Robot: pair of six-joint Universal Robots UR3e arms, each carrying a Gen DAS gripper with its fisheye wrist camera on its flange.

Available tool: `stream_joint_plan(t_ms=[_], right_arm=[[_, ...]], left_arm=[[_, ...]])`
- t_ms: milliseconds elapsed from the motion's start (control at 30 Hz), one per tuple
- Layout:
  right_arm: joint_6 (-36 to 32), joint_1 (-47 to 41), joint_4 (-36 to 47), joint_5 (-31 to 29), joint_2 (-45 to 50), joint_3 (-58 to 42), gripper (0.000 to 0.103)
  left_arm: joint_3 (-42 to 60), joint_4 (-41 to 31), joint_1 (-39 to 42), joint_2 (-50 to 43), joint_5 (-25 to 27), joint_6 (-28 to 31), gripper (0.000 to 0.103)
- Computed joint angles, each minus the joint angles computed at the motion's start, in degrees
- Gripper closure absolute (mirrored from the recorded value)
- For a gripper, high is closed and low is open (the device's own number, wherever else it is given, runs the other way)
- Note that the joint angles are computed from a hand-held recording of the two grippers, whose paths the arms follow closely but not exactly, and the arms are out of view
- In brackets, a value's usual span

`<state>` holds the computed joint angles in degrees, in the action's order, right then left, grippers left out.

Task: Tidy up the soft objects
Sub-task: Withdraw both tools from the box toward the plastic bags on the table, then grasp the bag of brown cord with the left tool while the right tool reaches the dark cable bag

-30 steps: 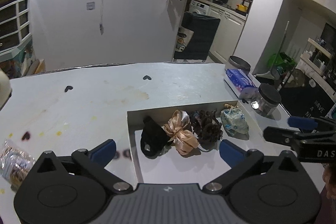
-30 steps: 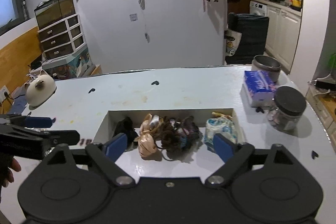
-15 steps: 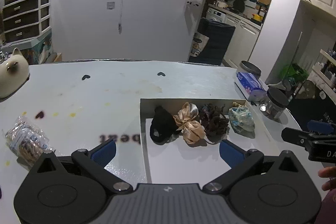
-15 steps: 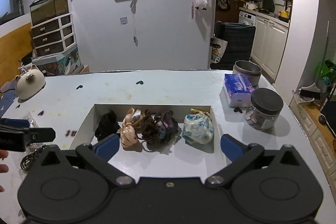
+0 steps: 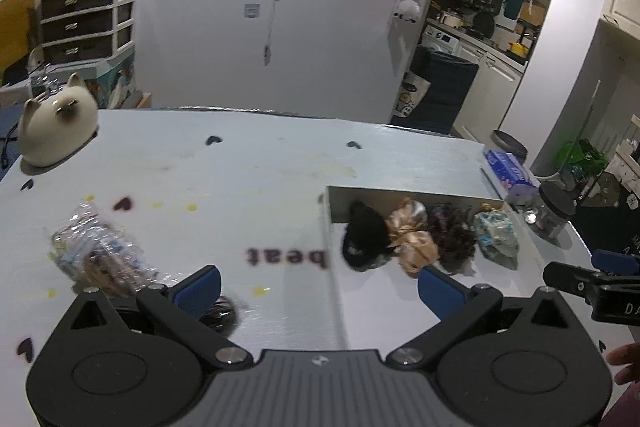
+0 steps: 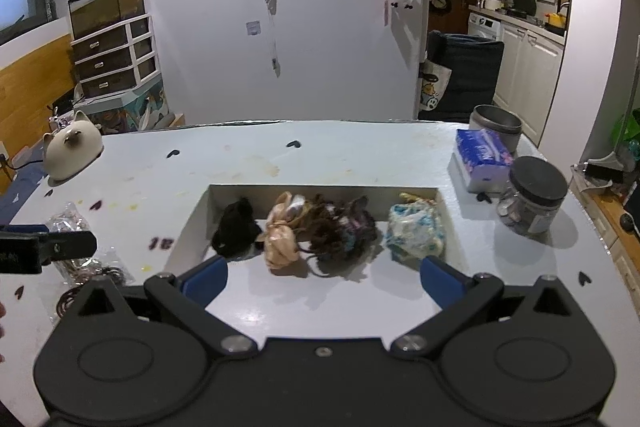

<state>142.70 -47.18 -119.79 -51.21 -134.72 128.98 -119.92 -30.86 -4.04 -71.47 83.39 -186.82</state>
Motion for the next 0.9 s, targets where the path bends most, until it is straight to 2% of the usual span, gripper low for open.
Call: stream_joint_plan(t_ms=[200,400,633,900], right_arm=[[11.8,13.7,-11.4,-8.0,5.1,0.6,0.000],[21.9,28.5,-20.4,-17.0,13.7,-2.0,0.000],[28.2,41.8,-26.5,-24.3,22.0,-6.3,0.001],[31.3,51.4,-28.2,-28.5,30.1,-11.7,0.012]], left_arm=[[-4.0,-6.3,12.4,7.8,-6.2,6.2,0.000],[-5.7,-9.7,22.3,8.9,-7.5,8.8,0.000],[-3.7,-5.5,25.2,-2.4,-2.7,4.2,0.000],[-0.8,1.1,23.2,-15.0,0.9,4.8,0.000]])
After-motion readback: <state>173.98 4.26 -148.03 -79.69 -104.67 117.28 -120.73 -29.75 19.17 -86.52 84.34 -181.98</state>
